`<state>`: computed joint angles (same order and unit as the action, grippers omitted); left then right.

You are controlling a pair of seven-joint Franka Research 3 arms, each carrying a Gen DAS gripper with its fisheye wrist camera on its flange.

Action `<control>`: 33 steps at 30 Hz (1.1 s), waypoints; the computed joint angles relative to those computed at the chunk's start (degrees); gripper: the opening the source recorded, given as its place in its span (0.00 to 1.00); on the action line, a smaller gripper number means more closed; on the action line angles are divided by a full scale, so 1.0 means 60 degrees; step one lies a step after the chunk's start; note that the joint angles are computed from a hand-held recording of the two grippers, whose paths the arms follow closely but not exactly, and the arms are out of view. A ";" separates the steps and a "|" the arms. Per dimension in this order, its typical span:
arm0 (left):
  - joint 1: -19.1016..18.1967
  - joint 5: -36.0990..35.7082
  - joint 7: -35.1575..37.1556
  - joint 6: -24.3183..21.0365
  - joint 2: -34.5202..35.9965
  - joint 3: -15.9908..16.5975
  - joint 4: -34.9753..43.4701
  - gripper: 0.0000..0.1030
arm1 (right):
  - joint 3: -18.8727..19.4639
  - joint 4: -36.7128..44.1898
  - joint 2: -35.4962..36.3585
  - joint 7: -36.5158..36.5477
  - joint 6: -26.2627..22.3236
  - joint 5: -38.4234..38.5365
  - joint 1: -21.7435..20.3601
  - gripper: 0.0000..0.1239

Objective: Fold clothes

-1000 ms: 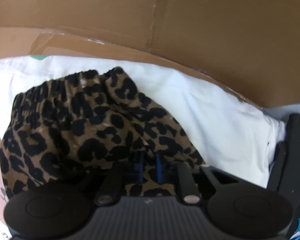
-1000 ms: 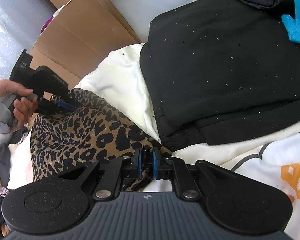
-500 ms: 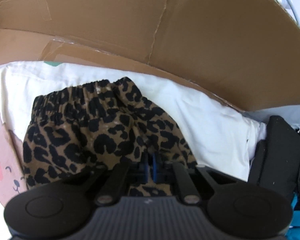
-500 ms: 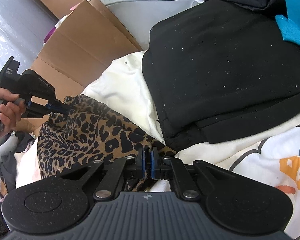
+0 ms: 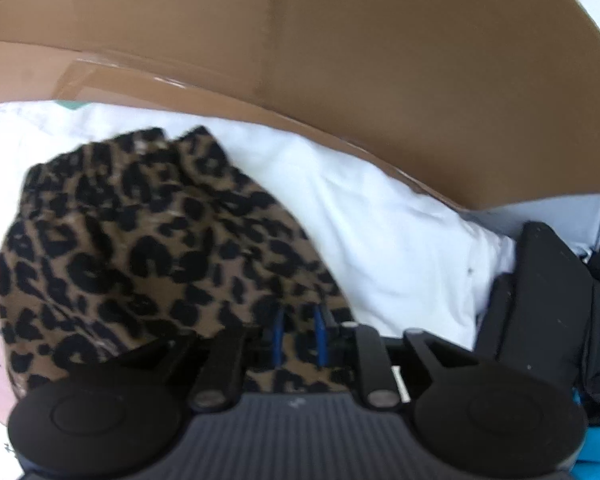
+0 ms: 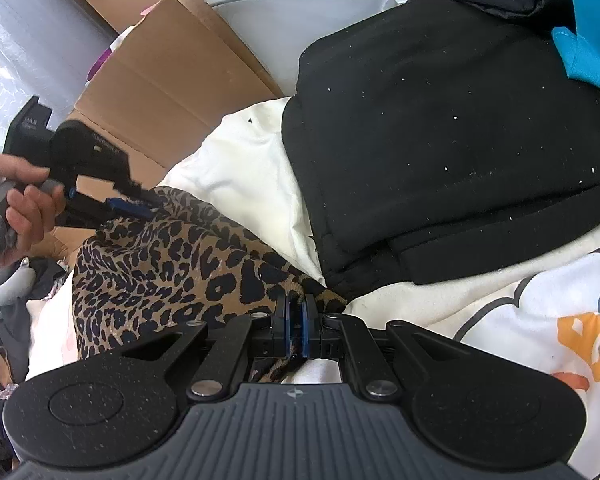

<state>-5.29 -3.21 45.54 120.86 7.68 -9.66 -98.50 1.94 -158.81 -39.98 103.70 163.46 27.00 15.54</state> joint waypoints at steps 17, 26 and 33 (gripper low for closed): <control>-0.0062 0.0122 -0.0986 -0.0094 0.0402 -0.0027 -0.0141 0.07 | -0.0097 0.0094 -0.0021 -0.0238 -0.0354 -0.0011 -0.0010 0.03; 0.0023 -0.0234 -0.1188 0.0582 -0.0499 0.0022 -0.0900 0.00 | -0.0040 0.0006 -0.0127 -0.0198 -0.0239 0.0036 -0.0024 0.02; -0.0034 -0.0309 -0.0617 0.1036 -0.0569 0.0002 -0.0639 0.00 | -0.0053 -0.0071 -0.0211 -0.0152 -0.0124 0.0099 0.0018 0.02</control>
